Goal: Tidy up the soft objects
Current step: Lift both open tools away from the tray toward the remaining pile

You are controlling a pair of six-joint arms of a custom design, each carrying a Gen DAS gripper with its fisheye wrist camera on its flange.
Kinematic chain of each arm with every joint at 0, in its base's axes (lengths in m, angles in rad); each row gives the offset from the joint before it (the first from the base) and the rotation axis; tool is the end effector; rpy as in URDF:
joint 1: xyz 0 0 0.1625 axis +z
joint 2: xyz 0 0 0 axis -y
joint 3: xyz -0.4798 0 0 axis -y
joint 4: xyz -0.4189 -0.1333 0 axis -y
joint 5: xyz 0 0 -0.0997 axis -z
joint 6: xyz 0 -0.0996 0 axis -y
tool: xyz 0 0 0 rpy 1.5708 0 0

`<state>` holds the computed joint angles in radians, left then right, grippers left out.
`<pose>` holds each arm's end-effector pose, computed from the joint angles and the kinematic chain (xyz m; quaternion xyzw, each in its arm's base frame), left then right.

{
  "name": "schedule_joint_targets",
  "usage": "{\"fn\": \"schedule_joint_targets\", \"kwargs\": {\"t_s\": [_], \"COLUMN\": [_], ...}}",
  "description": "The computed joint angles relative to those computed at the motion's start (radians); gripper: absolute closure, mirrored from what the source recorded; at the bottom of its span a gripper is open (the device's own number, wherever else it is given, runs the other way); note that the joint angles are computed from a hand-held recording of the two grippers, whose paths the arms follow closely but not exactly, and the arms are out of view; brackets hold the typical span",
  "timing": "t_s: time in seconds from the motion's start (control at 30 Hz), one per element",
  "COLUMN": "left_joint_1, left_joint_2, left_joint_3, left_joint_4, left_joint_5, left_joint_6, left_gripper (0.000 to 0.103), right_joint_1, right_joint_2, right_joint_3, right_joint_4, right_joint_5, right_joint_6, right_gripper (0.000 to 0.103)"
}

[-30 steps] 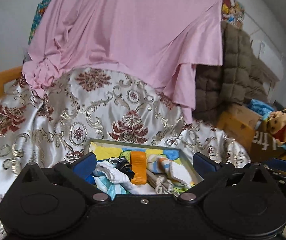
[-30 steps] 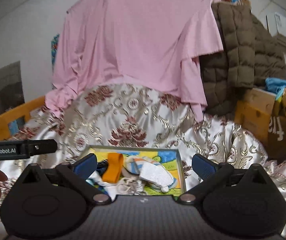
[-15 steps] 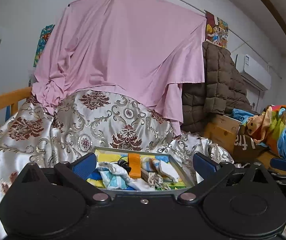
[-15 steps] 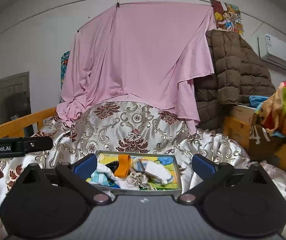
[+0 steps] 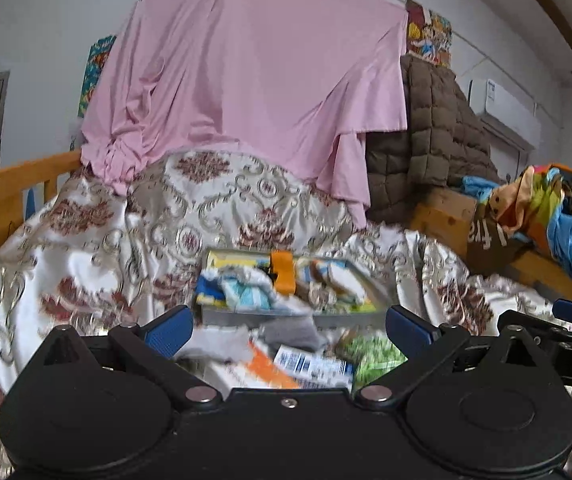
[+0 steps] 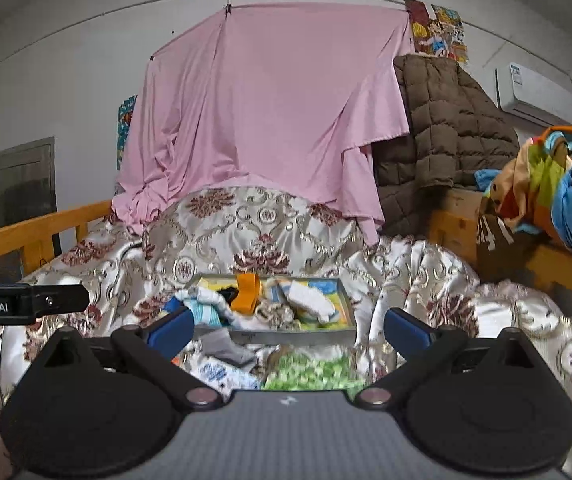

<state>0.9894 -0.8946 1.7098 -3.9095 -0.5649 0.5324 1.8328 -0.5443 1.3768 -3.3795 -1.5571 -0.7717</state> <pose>-0.1728 -0.6588 0.3289 0.0527 0.7141 -0.6131 0.3339 0.3452 -0.7675 0.1279 0.4392 -0.7663 0.4553 0.1124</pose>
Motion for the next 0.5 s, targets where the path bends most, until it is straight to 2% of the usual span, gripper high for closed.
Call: {"fn": "schedule_joint_targets", "kwargs": {"t_s": [0.23,0.5], "left_joint_1": [0.006,0.022], "left_joint_2": [-0.026,-0.047], "left_joint_3": [0.072,0.116], "left_joint_4": [0.091,0.261], "left_joint_5": [0.065,0.120], "left_joint_6": [-0.105,-0.266], "left_gripper": [0.001,0.001], "right_joint_1": [-0.015,-0.024], "right_joint_2": [-0.012,-0.009], "right_joint_3": [0.061,0.075], "right_joint_4": [0.010,0.061], "right_joint_5": [-0.039,-0.105], "right_joint_6": [0.029,0.034], "right_gripper": [0.000,0.000]}}
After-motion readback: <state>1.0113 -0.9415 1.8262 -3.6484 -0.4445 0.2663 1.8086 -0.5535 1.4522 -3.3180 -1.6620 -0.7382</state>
